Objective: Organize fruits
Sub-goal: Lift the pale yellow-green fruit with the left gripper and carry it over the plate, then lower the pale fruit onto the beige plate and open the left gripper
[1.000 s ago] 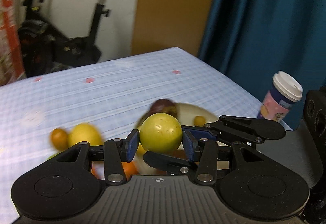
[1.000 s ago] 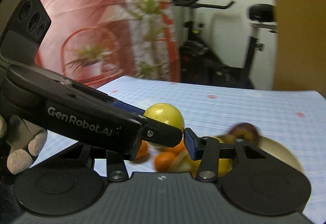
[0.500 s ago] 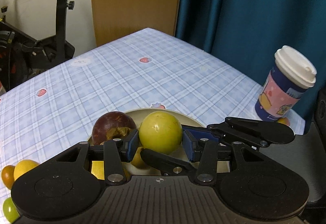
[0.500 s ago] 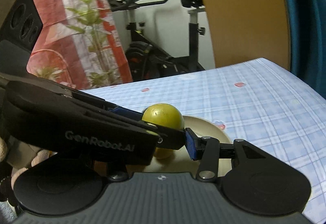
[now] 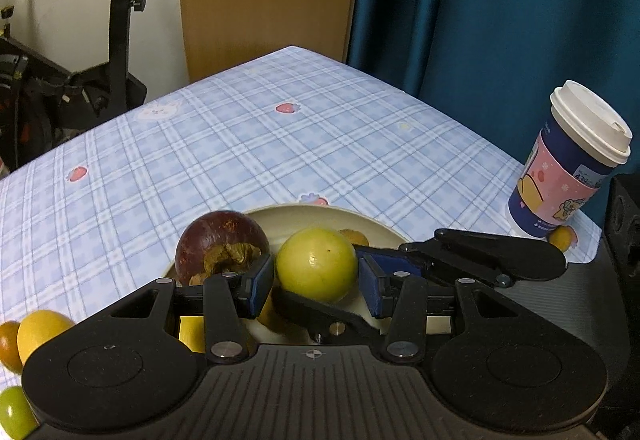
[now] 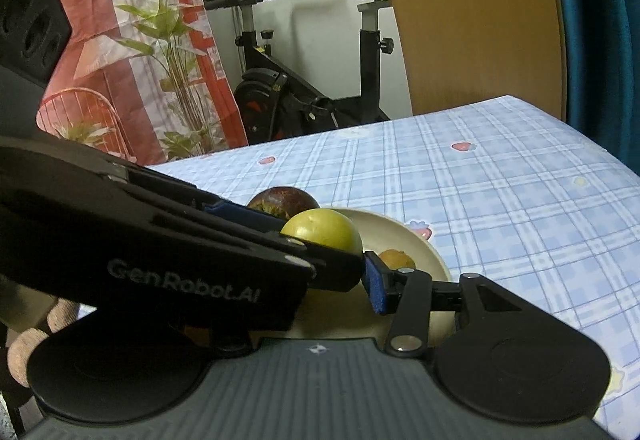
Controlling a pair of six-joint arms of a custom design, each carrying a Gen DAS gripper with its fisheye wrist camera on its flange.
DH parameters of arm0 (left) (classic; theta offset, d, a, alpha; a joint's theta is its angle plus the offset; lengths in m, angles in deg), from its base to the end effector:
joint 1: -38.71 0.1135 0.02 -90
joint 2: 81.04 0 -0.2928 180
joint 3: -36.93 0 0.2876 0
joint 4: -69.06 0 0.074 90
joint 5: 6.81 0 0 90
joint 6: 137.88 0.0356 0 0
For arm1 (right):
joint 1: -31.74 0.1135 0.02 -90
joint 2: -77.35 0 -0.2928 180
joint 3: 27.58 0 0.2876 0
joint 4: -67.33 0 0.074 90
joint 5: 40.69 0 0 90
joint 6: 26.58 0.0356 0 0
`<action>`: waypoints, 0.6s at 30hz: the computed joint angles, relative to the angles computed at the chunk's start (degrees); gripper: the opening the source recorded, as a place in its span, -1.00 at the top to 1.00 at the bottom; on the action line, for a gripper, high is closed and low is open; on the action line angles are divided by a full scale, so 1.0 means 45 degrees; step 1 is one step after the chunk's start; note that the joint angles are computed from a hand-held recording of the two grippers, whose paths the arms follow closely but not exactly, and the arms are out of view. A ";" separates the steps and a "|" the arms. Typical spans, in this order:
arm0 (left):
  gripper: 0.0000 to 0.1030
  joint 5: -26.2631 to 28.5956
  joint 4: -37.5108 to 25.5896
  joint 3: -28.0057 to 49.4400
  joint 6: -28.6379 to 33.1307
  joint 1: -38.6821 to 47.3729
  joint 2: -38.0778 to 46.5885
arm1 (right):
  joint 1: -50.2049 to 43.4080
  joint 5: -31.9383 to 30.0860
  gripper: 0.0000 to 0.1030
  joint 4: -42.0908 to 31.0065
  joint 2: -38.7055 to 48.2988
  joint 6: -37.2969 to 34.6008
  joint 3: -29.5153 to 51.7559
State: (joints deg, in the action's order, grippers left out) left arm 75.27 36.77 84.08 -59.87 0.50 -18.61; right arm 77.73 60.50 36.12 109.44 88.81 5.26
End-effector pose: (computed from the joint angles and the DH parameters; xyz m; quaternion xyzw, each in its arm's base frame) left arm 0.1882 -0.1419 0.2166 0.1866 0.9114 -0.0948 0.3542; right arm 0.1115 0.1055 0.2176 -0.1068 0.8586 0.2196 0.4507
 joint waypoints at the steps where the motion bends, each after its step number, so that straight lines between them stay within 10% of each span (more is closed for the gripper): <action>1: 0.04 0.0054 -0.0059 -0.0088 -0.0043 0.0049 -0.0241 | 0.0094 0.0098 0.05 -0.0022 -0.0015 0.0024 -0.0011; 10: 0.03 0.1189 -0.1093 -0.0575 0.0047 0.1601 -0.3036 | 0.0574 0.0791 0.02 0.0203 -0.0044 -0.0147 -0.0016; 18: 0.03 0.3841 -0.3252 -0.0510 0.1247 0.6693 -0.5987 | 0.1224 0.1118 0.01 0.0827 -0.0779 -0.0525 -0.0249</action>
State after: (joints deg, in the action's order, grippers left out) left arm 92.56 22.14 81.78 -54.26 30.61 -45.55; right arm 83.23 65.53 39.84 105.94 86.45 4.14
